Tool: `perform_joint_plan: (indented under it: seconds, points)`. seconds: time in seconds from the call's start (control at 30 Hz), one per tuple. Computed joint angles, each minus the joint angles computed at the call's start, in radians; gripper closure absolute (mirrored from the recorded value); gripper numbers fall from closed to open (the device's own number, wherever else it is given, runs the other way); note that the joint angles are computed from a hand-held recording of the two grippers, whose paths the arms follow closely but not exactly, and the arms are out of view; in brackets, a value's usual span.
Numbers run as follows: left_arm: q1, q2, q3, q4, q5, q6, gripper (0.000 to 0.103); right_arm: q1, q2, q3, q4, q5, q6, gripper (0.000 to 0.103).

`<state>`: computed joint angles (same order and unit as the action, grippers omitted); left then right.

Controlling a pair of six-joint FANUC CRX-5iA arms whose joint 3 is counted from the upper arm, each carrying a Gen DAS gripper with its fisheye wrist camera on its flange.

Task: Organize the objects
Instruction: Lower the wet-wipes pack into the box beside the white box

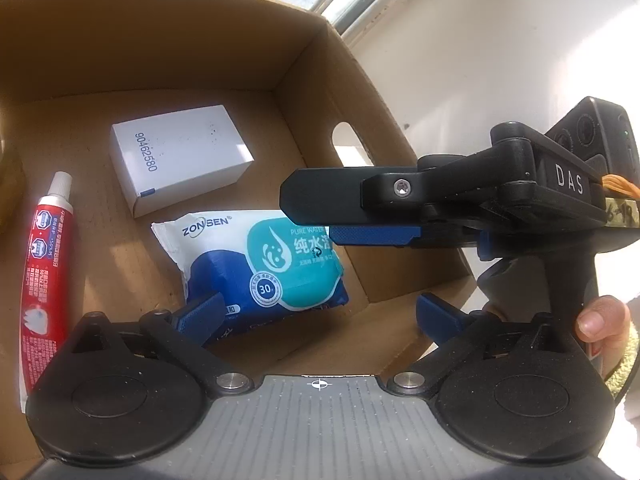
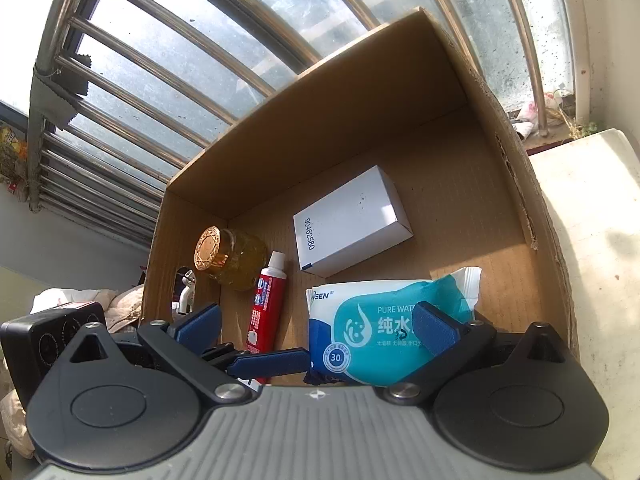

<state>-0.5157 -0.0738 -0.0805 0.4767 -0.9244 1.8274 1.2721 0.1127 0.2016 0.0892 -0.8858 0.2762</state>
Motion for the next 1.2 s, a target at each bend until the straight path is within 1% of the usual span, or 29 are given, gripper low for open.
perform_joint_plan:
  seconds: [0.03,0.1,0.2,0.33,0.43,0.5,0.57,0.63,0.7,0.77,0.83,0.87,0.93,1.1,1.2]
  points:
    - [0.000,0.001,0.000,0.001,0.001,0.001,0.001,-0.010,0.003,0.004,-0.028,0.006,0.005,0.000]
    - [0.001,0.002,-0.001,0.005,0.005,-0.001,0.001,-0.013,0.005,0.002,-0.029,0.014,-0.004,0.000]
    - [0.004,0.007,-0.001,0.013,0.007,-0.003,0.001,-0.021,0.005,0.002,-0.068,0.048,0.037,0.000]
    - [0.008,0.007,-0.010,0.017,0.029,-0.005,0.001,-0.018,0.014,0.010,-0.062,0.055,0.036,0.000]
    - [0.016,0.008,-0.022,0.035,0.038,-0.009,0.001,-0.010,0.021,0.033,-0.038,0.007,0.009,0.000]
    - [0.021,0.005,-0.031,0.049,0.041,-0.022,0.001,0.012,0.026,0.042,0.035,-0.050,-0.044,0.000]
    - [0.024,0.004,-0.037,0.058,0.044,-0.028,0.001,0.018,0.036,0.065,0.050,-0.111,-0.073,0.000]
    - [0.026,0.005,-0.038,0.066,0.049,-0.036,0.001,0.007,0.047,0.094,0.009,-0.140,-0.052,0.000]
    - [0.014,0.010,-0.039,0.064,0.066,-0.030,0.001,0.010,0.079,0.138,0.014,-0.204,-0.073,0.000]
    - [0.014,0.010,-0.045,0.073,0.073,-0.039,0.001,0.002,0.109,0.183,-0.010,-0.252,-0.071,0.000]
    - [0.016,0.011,-0.056,0.093,0.081,-0.053,0.001,-0.012,0.133,0.217,-0.050,-0.281,-0.061,0.000]
    - [0.015,0.010,-0.060,0.098,0.085,-0.057,0.001,-0.012,0.143,0.230,-0.051,-0.296,-0.063,0.000]
    - [0.018,0.003,-0.072,0.112,0.093,-0.069,0.001,-0.011,0.145,0.232,-0.051,-0.298,-0.074,0.000]
    - [0.021,0.004,-0.089,0.147,0.118,-0.087,0.001,-0.016,0.121,0.191,-0.053,-0.242,-0.088,0.000]
    - [0.022,0.022,-0.066,0.140,0.110,-0.069,0.001,-0.025,0.113,0.173,-0.051,-0.202,-0.094,0.000]
